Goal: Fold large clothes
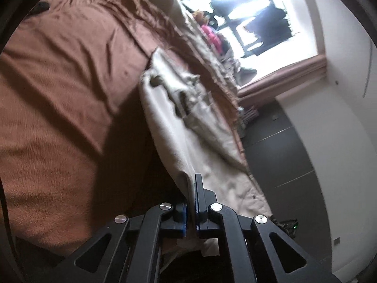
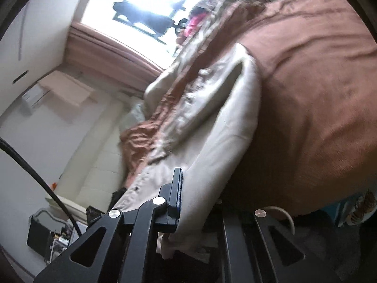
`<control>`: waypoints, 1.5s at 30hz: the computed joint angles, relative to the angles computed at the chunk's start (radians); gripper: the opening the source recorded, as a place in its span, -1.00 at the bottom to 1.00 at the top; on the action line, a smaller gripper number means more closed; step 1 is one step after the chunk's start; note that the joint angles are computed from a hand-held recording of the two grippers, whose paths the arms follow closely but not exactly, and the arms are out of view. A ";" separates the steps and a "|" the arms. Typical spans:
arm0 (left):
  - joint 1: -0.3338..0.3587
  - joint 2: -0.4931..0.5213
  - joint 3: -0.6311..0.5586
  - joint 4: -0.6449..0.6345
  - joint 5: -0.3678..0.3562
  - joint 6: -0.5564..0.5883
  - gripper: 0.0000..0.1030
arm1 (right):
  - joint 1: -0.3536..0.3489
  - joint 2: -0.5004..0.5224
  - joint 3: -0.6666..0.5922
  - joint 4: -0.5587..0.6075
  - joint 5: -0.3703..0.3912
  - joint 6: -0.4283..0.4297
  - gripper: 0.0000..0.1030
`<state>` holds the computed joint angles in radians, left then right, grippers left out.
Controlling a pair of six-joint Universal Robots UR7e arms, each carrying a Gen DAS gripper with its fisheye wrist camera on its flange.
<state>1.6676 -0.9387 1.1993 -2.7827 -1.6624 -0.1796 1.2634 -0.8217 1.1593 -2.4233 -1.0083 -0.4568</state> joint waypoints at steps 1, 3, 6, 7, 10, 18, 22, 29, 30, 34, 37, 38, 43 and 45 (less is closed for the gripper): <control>-0.006 -0.014 0.014 -0.016 -0.005 0.005 -0.94 | 0.001 -0.010 0.014 -0.005 0.011 -0.005 -0.90; -0.015 -0.038 0.037 -0.041 -0.018 0.016 -0.94 | 0.005 -0.034 0.046 -0.016 0.032 -0.019 -0.90; -0.034 -0.083 0.082 -0.081 -0.026 0.037 -0.94 | 0.006 -0.072 0.093 -0.025 0.062 -0.053 -0.90; -0.038 -0.093 0.089 -0.090 -0.027 0.041 -0.94 | 0.005 -0.083 0.106 -0.027 0.074 -0.067 -0.90; -0.059 -0.134 0.126 -0.124 -0.019 0.061 -0.94 | -0.013 -0.123 0.155 -0.067 0.127 -0.109 -0.90; -0.097 -0.224 0.212 -0.191 -0.035 0.089 -0.94 | -0.070 -0.216 0.288 -0.117 0.241 -0.175 -0.90; -0.125 -0.269 0.243 -0.213 -0.030 0.119 -0.94 | -0.074 -0.209 0.288 -0.110 0.290 -0.232 -0.90; -0.147 -0.264 0.191 -0.199 -0.004 0.147 -0.93 | -0.057 -0.135 0.185 -0.083 0.299 -0.294 -0.90; -0.145 -0.249 0.165 -0.188 -0.003 0.143 -0.93 | -0.053 -0.123 0.162 -0.083 0.288 -0.288 -0.90; -0.143 -0.182 0.046 -0.132 0.031 0.147 -0.93 | -0.023 -0.068 0.077 -0.139 0.232 -0.225 -0.90; -0.139 -0.121 -0.068 -0.067 0.050 0.151 -0.93 | -0.002 -0.002 -0.023 -0.156 0.181 -0.188 -0.90; -0.141 -0.091 -0.125 -0.034 0.070 0.165 -0.93 | 0.006 0.026 -0.066 -0.155 0.161 -0.176 -0.90; -0.137 0.044 -0.376 0.109 0.105 0.178 -0.93 | 0.042 0.177 -0.303 -0.138 0.060 -0.123 -0.90; -0.136 0.108 -0.494 0.170 0.119 0.185 -0.93 | 0.055 0.249 -0.426 -0.111 0.022 -0.095 -0.90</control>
<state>1.5319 -0.8310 0.7050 -2.6126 -1.5432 0.0053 1.3184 -0.5728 0.7337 -2.5347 -0.9860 -0.5523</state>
